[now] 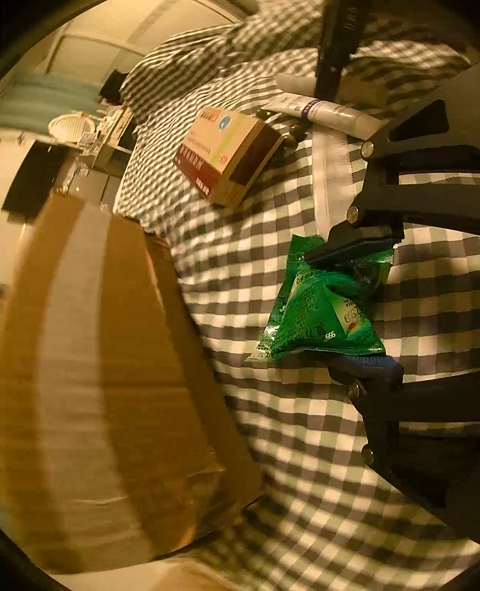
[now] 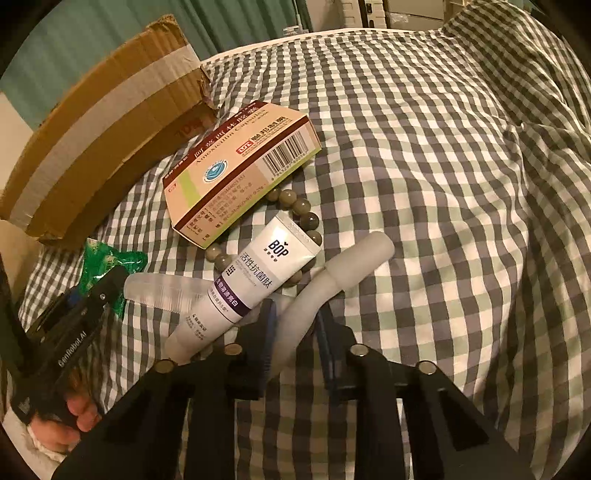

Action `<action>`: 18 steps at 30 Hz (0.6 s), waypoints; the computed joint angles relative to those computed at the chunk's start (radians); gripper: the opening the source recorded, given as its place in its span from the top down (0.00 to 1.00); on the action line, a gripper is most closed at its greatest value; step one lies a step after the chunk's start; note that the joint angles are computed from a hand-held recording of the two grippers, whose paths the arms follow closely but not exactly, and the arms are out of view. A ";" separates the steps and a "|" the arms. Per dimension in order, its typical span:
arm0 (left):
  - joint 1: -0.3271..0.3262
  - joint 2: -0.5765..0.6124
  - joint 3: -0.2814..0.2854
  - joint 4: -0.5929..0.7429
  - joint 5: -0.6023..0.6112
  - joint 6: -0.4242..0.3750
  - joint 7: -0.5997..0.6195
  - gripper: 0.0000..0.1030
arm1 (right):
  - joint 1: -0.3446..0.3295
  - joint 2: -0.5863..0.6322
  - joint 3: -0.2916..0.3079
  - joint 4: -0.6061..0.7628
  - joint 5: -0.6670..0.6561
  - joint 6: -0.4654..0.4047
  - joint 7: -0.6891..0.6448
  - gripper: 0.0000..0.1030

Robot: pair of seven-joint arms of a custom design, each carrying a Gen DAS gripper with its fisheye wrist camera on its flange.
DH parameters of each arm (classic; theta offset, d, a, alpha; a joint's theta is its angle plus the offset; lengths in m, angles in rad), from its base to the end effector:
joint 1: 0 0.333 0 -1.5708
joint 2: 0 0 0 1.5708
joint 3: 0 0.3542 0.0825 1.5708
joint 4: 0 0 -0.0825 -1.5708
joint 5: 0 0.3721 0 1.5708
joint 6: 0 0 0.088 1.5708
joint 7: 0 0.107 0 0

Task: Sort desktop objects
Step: 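Grasp the green packet with the left gripper while the right grasps the white curved plastic item, then carry the green packet and white item into the box and open both grippers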

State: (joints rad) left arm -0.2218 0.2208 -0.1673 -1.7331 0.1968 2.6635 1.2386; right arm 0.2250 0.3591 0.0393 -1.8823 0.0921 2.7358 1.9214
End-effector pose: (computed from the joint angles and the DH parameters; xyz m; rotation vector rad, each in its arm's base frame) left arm 0.6217 -0.2486 0.5757 -1.6800 2.0142 -0.8239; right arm 0.6509 0.1695 0.4166 -1.7182 2.0336 -0.2249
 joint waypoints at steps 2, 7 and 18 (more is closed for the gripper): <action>-0.006 -0.011 0.003 -0.007 0.019 -0.003 0.001 0.61 | -0.014 -0.018 0.014 -0.024 0.027 0.013 -0.017 0.84; 0.002 -0.058 0.005 -0.056 0.018 0.008 -0.035 0.61 | -0.014 -0.071 0.021 -0.084 0.060 0.050 -0.035 0.89; 0.031 -0.184 -0.011 -0.135 0.001 0.093 -0.085 0.62 | -0.024 -0.220 0.078 -0.213 0.211 0.170 -0.154 0.89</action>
